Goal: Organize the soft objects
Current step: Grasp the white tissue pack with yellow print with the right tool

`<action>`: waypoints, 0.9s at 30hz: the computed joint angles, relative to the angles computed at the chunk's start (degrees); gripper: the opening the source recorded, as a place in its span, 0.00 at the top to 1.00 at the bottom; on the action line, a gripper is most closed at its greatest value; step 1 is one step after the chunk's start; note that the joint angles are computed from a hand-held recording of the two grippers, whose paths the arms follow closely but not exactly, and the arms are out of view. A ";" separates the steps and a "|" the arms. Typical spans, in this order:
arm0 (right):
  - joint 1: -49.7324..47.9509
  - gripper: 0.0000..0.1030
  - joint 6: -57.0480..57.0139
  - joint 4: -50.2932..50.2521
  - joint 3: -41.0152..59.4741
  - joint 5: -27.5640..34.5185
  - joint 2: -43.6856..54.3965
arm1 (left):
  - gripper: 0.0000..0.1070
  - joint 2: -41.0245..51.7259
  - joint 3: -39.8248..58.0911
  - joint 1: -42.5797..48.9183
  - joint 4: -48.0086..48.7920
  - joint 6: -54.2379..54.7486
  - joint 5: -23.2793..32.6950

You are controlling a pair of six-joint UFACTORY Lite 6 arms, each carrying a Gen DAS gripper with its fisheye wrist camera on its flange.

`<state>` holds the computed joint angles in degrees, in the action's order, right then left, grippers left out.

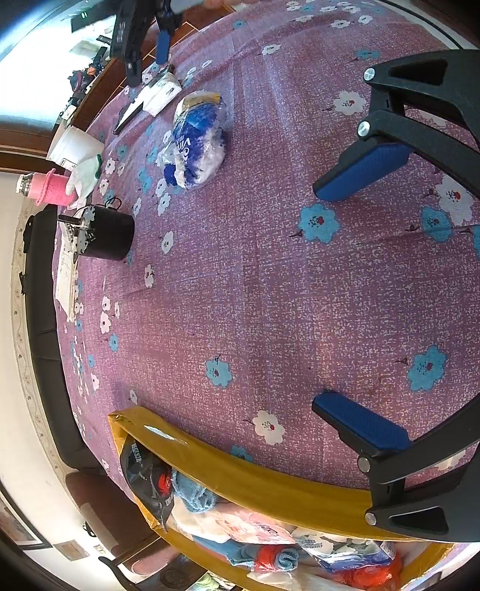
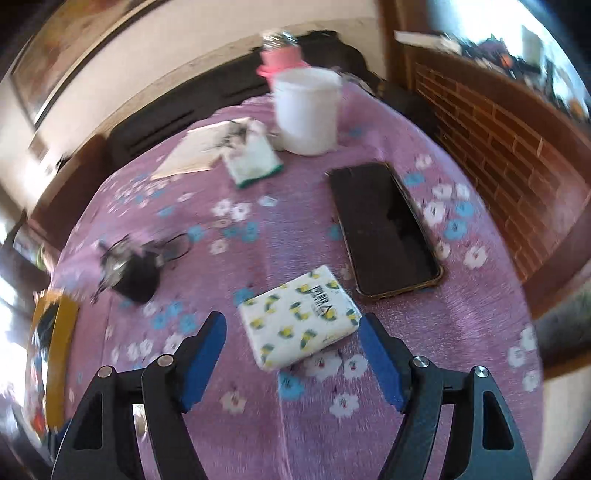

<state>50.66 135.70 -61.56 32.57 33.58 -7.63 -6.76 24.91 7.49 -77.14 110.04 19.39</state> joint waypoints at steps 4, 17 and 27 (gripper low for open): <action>-1.26 0.14 5.24 -4.79 5.22 1.78 10.26 | 0.04 -1.44 -1.40 0.32 -1.16 1.38 -0.09; 8.09 0.30 -8.30 -7.39 8.45 -6.77 16.06 | 0.04 -2.21 -2.15 0.63 -1.39 1.84 0.10; 7.29 0.19 9.68 -7.95 -3.54 -2.59 1.23 | 0.04 -2.35 -2.26 0.69 -1.26 1.77 0.14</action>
<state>57.95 145.38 -69.51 29.03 30.99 -6.40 -9.11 22.65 8.18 -78.40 111.81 19.53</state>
